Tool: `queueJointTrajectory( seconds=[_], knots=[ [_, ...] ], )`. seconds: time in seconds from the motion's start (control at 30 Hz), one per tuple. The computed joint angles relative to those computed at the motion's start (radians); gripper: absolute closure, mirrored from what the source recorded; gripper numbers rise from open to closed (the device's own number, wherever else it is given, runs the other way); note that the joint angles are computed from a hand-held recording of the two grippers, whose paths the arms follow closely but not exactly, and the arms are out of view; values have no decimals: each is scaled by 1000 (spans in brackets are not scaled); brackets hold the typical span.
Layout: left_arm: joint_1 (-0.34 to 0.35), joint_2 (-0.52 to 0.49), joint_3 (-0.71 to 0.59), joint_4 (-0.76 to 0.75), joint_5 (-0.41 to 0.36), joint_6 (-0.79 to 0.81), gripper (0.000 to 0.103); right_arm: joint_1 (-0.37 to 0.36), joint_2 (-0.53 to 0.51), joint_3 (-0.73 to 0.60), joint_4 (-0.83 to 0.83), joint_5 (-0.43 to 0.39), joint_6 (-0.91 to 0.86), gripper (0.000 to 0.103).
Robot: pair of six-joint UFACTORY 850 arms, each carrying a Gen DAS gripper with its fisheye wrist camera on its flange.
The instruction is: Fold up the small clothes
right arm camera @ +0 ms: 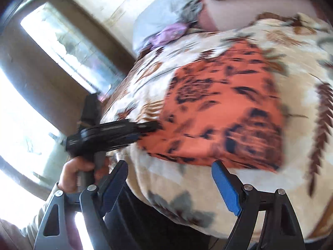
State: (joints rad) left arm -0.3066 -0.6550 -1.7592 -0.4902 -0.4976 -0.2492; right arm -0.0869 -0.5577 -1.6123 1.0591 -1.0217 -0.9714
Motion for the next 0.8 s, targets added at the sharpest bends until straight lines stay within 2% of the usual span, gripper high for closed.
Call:
queueJointTrajectory(
  seconds=[0.07, 0.13, 0.23, 0.3, 0.37, 0.4, 0.43, 0.47, 0.5, 0.57, 0.6, 0.63, 0.7, 0.73, 0.8],
  knots=[
    [-22, 16, -11, 148, 1, -111, 70, -38, -7, 2, 26, -5, 27, 18],
    [-43, 34, -22, 201, 24, -135, 70, -75, -17, 0, 48, -15, 71, 18],
    [-86, 28, -79, 334, 60, -174, 64, -123, -50, -27, 93, -52, 139, 18],
    [-114, -20, -164, 475, 36, -262, 48, -143, -104, -83, 120, -109, 213, 18],
    [-136, -93, -261, 632, -3, -369, 44, -158, -160, -157, 144, -161, 277, 18],
    [-144, -120, -294, 697, -47, -410, 44, -160, -192, -196, 155, -179, 308, 18],
    [-150, -173, -358, 731, -132, -433, 44, -160, -229, -242, 158, -188, 355, 18],
    [-150, -226, -418, 722, -206, -425, 45, -161, -263, -287, 169, -203, 395, 17],
    [-148, -257, -436, 718, -239, -439, 44, -158, -308, -343, 181, -235, 439, 17],
    [-157, -234, -384, 792, -194, -504, 42, -140, -400, -468, 142, -282, 560, 17],
    [-161, -233, -385, 804, -199, -508, 42, -128, -450, -536, 124, -319, 599, 17],
    [-163, -240, -399, 812, -216, -507, 42, -115, -490, -594, 102, -351, 628, 23],
    [-161, -245, -405, 806, -218, -492, 42, -88, -516, -672, 15, -346, 606, 48],
    [-155, -237, -390, 790, -201, -492, 42, -78, -496, -665, -37, -313, 578, 60],
    [-153, -225, -361, 785, -166, -491, 42, -64, -431, -597, -119, -234, 509, 69]
  ],
)
